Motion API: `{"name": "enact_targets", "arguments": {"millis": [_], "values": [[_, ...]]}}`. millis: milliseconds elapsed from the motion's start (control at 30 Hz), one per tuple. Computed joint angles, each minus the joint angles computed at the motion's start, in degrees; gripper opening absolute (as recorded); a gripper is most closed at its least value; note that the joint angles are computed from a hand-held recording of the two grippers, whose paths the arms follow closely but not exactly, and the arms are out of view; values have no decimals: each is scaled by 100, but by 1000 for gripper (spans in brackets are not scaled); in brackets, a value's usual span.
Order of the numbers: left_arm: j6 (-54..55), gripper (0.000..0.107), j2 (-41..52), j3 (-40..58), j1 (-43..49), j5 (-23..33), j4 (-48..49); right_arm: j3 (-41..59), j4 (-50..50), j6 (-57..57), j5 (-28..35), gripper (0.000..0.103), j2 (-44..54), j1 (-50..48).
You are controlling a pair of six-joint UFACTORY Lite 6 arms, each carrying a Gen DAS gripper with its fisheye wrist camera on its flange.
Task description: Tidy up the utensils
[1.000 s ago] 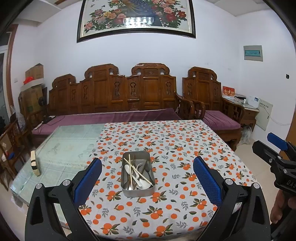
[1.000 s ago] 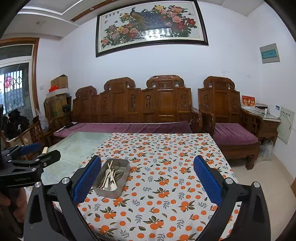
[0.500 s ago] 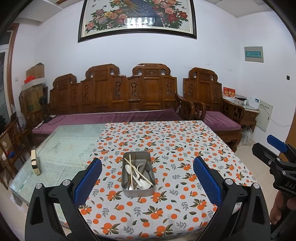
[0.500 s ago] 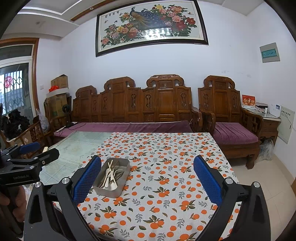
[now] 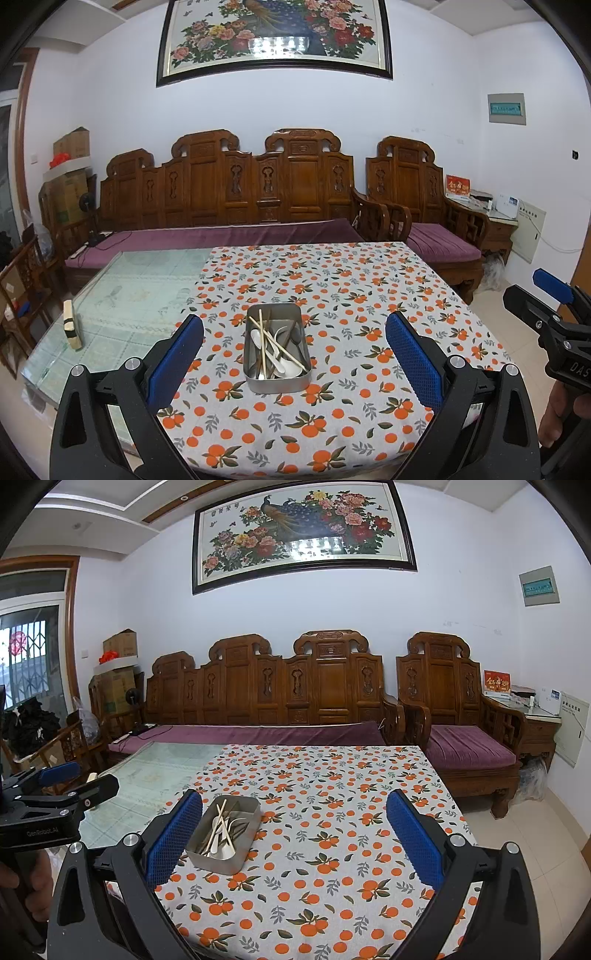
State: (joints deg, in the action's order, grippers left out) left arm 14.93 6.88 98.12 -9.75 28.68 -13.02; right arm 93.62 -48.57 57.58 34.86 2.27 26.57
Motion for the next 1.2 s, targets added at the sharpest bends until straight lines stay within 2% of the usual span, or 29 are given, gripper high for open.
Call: {"name": "enact_targets", "arguments": {"millis": [1200], "values": [[-16, 95, -190, -129, -52, -60, 15, 76, -69, 67, 103, 100, 8, 94]]}}
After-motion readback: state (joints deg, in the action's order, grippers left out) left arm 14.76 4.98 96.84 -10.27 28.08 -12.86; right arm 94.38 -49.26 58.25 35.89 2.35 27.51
